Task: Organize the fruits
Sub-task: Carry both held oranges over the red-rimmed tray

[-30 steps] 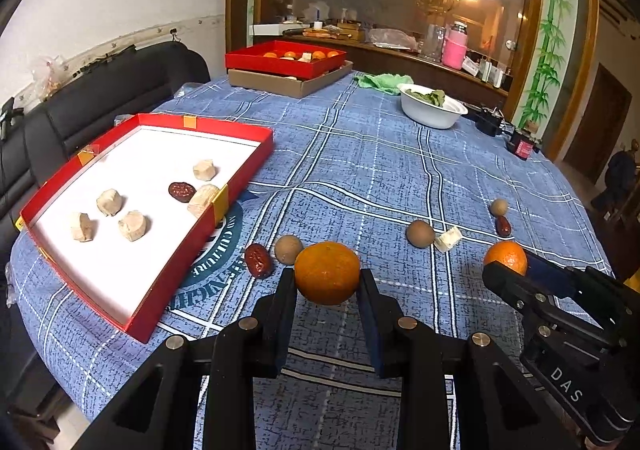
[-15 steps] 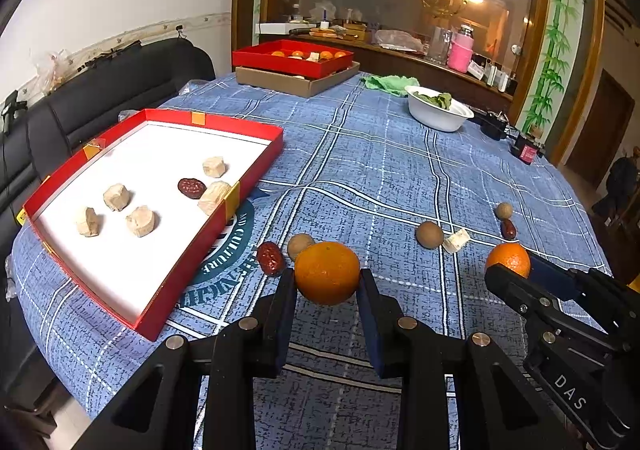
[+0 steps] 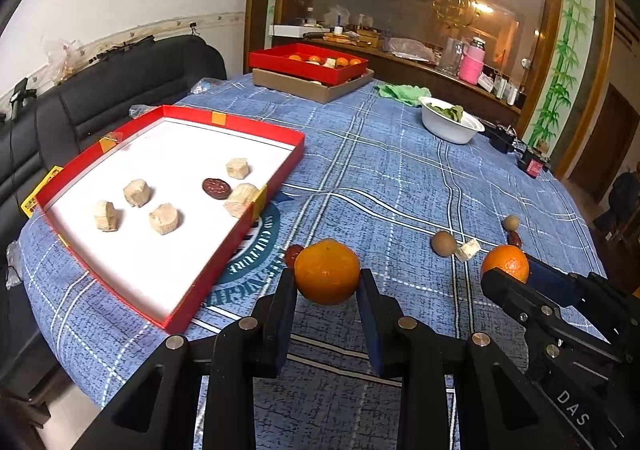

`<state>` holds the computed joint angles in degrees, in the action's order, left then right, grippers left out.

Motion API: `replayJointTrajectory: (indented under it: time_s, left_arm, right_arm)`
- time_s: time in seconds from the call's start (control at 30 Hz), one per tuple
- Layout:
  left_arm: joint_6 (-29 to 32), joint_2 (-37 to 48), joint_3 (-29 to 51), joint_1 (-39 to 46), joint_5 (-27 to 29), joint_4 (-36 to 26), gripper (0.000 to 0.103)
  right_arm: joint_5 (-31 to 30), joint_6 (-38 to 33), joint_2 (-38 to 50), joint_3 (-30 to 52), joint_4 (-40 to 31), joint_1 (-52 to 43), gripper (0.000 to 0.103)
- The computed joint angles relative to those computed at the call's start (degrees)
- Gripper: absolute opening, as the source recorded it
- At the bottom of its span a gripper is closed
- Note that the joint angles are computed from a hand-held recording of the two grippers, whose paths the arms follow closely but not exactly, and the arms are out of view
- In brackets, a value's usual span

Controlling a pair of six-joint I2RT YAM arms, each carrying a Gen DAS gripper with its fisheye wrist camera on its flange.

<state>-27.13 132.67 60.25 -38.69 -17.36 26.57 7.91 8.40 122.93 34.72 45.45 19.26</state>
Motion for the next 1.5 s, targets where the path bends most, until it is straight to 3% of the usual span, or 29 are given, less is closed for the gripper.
replayJointTrajectory:
  time_s: [0.43,0.73,1.13,1.5]
  left_arm:
    - [0.2,-1.9,-2.0,3.8,-0.4,0.2,0.029]
    - [1.6,-3.4,-1.6,11.0,-1.5,-1.5,0.029]
    - [2.5,1.6,10.0,21.4,-0.6,-11.3,0.029]
    - [1.8,7.9,20.3,25.2,0.4,-17.8,0.029]
  right_arm:
    - [-0.9,-1.0,-0.5,4.2,-3.9,3.9,0.033]
    - [-3.5,-1.6,0.5,11.5,-8.9,6.4,0.033]
    - [-7.6,-1.9,10.2,32.9,-20.7,8.8,0.033]
    - [-9.6,-0.9,20.5,52.4,-31.5,9.3,0.034]
